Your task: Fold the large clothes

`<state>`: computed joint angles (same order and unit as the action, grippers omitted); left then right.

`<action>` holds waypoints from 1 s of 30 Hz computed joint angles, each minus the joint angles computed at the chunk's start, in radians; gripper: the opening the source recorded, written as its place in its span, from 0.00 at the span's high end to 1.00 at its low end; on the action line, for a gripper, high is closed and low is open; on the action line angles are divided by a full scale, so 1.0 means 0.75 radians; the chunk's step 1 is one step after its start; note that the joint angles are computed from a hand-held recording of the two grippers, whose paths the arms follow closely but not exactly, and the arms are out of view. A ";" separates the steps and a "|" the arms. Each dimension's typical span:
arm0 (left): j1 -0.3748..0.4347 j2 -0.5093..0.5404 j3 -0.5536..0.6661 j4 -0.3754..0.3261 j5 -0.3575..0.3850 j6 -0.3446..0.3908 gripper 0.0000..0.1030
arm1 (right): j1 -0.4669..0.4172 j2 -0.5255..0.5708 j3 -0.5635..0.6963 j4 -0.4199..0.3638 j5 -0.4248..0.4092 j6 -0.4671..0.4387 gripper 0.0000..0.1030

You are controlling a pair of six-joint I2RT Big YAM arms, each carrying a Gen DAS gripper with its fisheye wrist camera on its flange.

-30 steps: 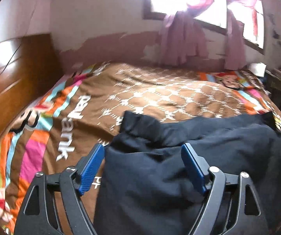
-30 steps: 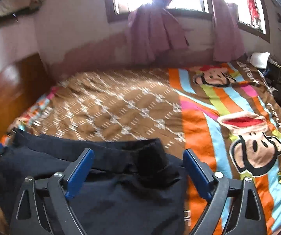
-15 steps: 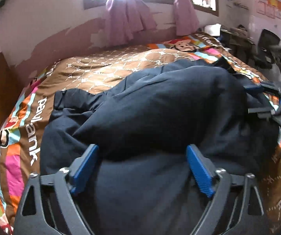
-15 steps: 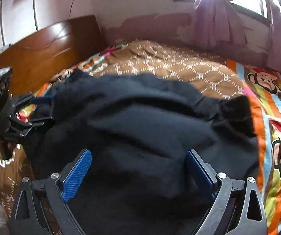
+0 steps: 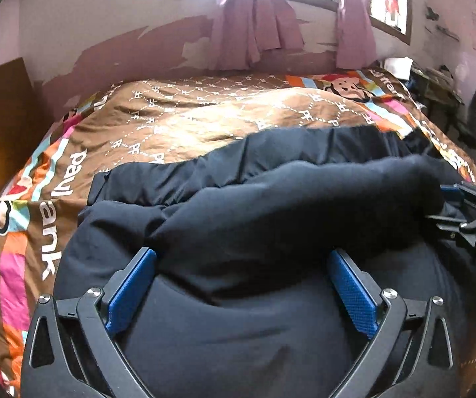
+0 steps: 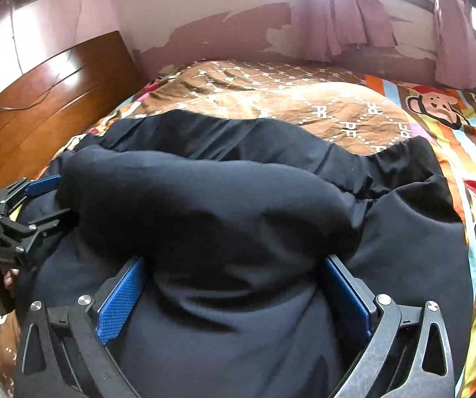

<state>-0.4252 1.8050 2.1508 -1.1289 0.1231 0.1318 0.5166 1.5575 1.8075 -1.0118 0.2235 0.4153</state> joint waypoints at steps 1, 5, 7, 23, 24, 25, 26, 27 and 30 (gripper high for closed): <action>0.003 0.011 0.017 -0.005 0.004 -0.010 0.01 | -0.008 0.008 0.009 -0.007 -0.002 0.013 0.00; 0.022 0.085 0.124 -0.077 0.066 -0.033 0.01 | -0.016 0.039 0.044 -0.042 0.028 0.050 0.00; 0.031 0.118 0.168 -0.112 0.093 -0.056 0.01 | -0.021 0.050 0.053 -0.053 0.034 0.055 0.00; 0.031 0.158 0.198 -0.122 0.086 -0.108 0.01 | -0.108 0.129 0.135 -0.130 -0.106 -0.019 0.00; 0.027 0.150 0.180 -0.107 0.076 -0.106 0.01 | -0.106 0.128 0.132 -0.126 -0.103 -0.021 0.00; 0.024 0.141 0.161 -0.093 0.068 -0.104 0.01 | -0.103 0.124 0.122 -0.116 -0.097 -0.021 0.00; 0.020 0.136 0.150 -0.083 0.062 -0.104 0.01 | -0.102 0.120 0.114 -0.107 -0.093 -0.023 0.00; 0.020 0.137 0.148 -0.081 0.061 -0.102 0.01 | -0.100 0.115 0.102 -0.094 -0.088 -0.024 0.00; 0.019 0.145 0.154 -0.085 0.058 -0.100 0.01 | -0.094 0.106 0.076 -0.069 -0.073 -0.027 0.00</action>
<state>-0.4110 1.9134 2.2662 -1.1930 0.1667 0.0570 0.4458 1.6371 1.8647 -1.0633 0.1688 0.3949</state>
